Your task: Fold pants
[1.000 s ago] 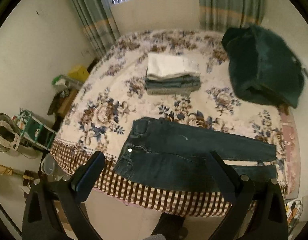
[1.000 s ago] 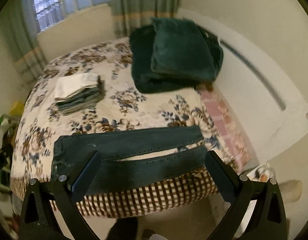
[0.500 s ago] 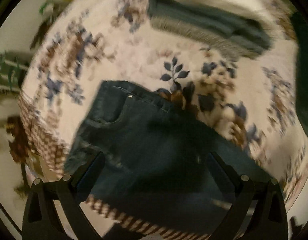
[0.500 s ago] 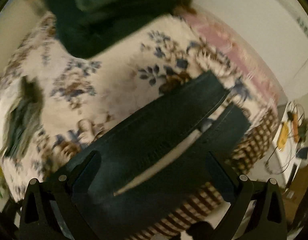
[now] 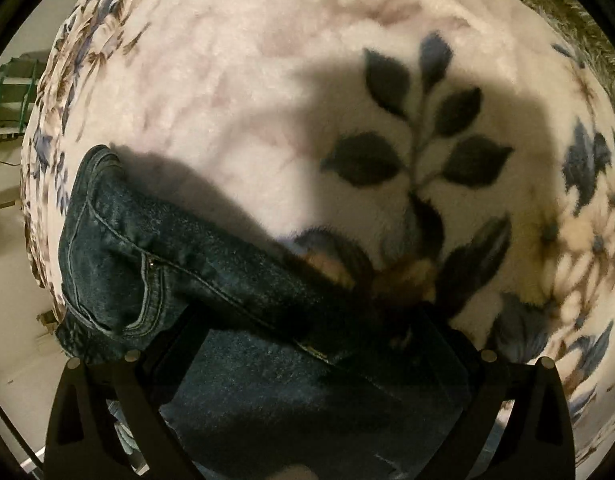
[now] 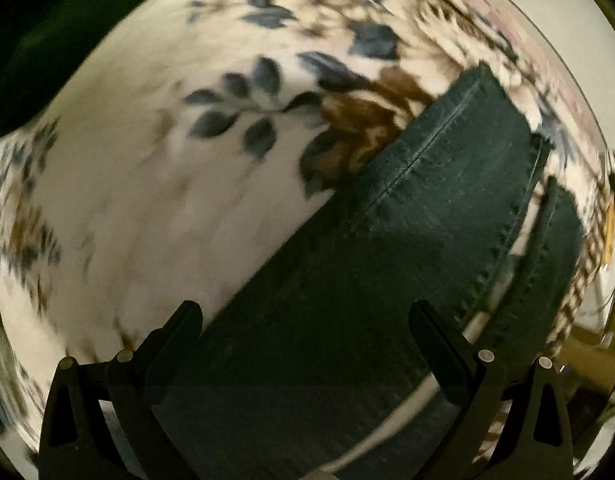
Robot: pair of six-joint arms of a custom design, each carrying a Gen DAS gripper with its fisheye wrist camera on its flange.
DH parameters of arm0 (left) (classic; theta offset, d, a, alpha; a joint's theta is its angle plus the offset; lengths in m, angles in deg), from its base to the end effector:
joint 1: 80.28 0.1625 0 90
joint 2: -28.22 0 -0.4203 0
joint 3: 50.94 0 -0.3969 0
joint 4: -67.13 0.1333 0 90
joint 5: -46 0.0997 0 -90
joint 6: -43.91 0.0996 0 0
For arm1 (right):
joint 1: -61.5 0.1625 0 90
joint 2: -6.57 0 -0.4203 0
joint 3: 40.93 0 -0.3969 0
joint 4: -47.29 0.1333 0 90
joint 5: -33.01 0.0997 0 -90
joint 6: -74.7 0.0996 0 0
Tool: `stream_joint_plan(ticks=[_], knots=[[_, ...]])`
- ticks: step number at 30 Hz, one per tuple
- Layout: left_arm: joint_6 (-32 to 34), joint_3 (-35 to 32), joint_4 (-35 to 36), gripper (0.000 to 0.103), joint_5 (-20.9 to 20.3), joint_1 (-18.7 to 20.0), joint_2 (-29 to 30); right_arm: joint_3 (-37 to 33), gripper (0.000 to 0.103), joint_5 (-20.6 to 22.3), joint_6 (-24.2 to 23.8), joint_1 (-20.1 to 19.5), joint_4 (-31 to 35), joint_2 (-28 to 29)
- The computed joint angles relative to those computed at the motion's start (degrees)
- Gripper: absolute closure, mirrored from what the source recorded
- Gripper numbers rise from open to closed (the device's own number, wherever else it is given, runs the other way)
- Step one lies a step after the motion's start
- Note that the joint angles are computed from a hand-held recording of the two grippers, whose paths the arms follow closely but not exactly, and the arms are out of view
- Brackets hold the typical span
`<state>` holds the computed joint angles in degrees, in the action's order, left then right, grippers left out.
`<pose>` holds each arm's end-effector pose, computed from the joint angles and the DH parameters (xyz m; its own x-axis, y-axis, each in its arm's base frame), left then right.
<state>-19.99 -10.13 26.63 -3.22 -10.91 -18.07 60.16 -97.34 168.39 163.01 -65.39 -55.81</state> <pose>-0.0627 -0.7295 0.3807 -0.4689 -0.3001 -0.8307 -0.3813 0.9171 -0.1161 0.1830 -0.5540 0.1862 -0.1456 0.9609 0.2355 0.7220 0.2660 -0.6388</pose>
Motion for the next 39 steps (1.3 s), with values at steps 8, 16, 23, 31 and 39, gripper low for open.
stream_joint_plan(ticks=[8, 16, 23, 31, 39], knots=[[1.8, 8.9, -9.1, 0.077, 1.8, -3.4, -7.8, 4.4, 0.03, 2.9, 1.5, -3.0, -6.5, -1.9], [1.5, 17.7, -15.8, 0.089, 0.9, -10.9, -19.6, 7.7, 0.097, -0.9, -3.0, 3.5, -11.5, -5.1], [0.2, 26.3, -16.0, 0.09, 1.9, -18.5, -34.3, 14.3, 0.097, -3.0, -1.6, 13.4, -9.7, -14.3], [-5.7, 42.8, -9.6, 0.091, -1.0, -18.7, -50.0, 24.9, 0.098, 2.0, 9.0, 22.3, -0.9, -23.3], [-6.5, 55.2, -13.4, 0.088, -1.5, -15.5, -58.3, 37.2, 0.09, 9.8, 3.3, 16.5, -11.6, -28.8]])
